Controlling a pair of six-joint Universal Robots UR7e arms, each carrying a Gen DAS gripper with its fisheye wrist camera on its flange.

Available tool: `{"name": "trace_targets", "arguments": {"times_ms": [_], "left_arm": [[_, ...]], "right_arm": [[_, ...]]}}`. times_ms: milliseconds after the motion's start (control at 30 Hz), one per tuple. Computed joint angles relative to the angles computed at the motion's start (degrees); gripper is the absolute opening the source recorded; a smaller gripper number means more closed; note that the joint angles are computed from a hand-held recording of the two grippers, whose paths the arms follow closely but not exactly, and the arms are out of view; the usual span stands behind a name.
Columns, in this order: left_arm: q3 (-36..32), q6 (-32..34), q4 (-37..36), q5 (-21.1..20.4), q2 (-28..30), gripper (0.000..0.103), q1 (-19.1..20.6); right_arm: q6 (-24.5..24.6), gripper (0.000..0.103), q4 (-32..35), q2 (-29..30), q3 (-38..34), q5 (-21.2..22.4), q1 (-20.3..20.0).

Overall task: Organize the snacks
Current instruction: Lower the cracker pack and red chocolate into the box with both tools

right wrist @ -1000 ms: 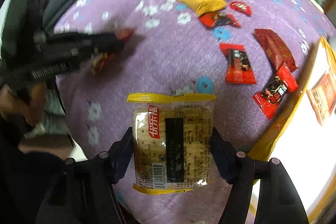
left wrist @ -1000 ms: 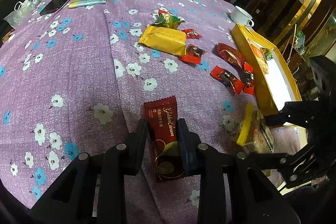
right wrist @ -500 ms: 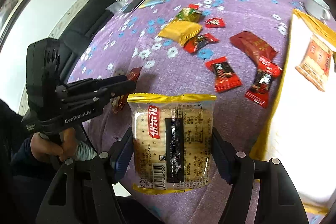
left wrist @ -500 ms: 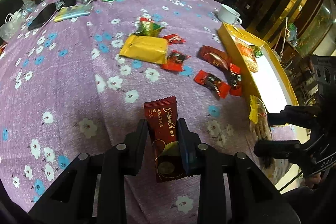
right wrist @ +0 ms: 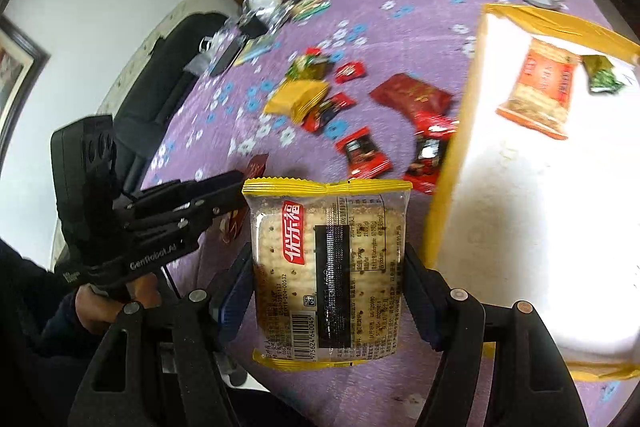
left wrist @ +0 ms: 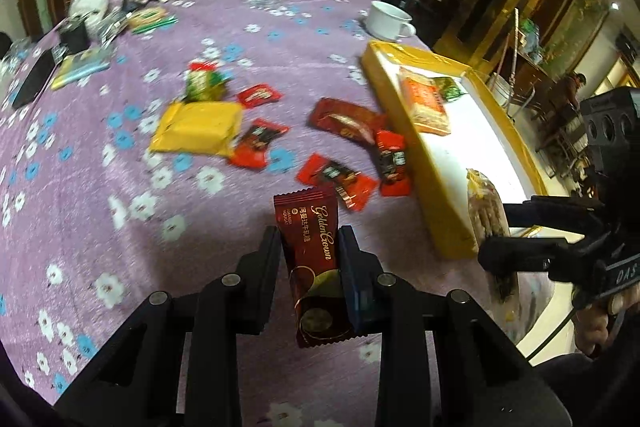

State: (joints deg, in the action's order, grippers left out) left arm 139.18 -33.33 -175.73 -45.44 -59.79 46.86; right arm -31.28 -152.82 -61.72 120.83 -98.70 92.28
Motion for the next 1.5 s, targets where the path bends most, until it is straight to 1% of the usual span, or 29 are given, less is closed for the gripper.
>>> {"name": "trace_targets", "arguments": {"times_ms": [300, 533, 700, 867, 1033, 1200, 1500], "left_arm": [[-6.10, 4.56, 0.85, -2.33, 4.39, 0.026, -0.66], [-12.77, 9.59, 1.80, -4.84, 9.19, 0.026, -1.19], [-17.83, 12.83, 2.26, -6.98, 13.43, 0.026, -1.44], [-21.84, 14.68, 2.97, -8.43, 17.43, 0.026, -1.20], [-24.53, 14.74, 4.06, -9.25, 19.93, 0.026, -0.23], [-27.19, 14.19, 5.74, -8.56, 22.59, 0.026, 0.61], [-29.50, 13.05, 7.57, -7.30, 25.23, 0.026, 1.18]], "right_arm": [[1.74, 0.070, -0.68, -4.53, -0.44, 2.21, -4.26], [3.18, 0.070, -1.11, -6.75, -2.04, 2.35, -7.71], [3.55, 0.070, -0.83, -6.80, -4.11, 1.79, -8.95], [3.52, 0.070, -0.50, -5.41, -7.50, 0.66, -9.30], [3.22, 0.070, -0.04, -2.99, -11.33, -0.49, -9.22], [2.51, 0.070, 1.09, 0.14, -14.80, -2.65, -9.06], [-0.02, 0.070, 1.69, 5.72, -19.96, -6.75, -8.41]]}}
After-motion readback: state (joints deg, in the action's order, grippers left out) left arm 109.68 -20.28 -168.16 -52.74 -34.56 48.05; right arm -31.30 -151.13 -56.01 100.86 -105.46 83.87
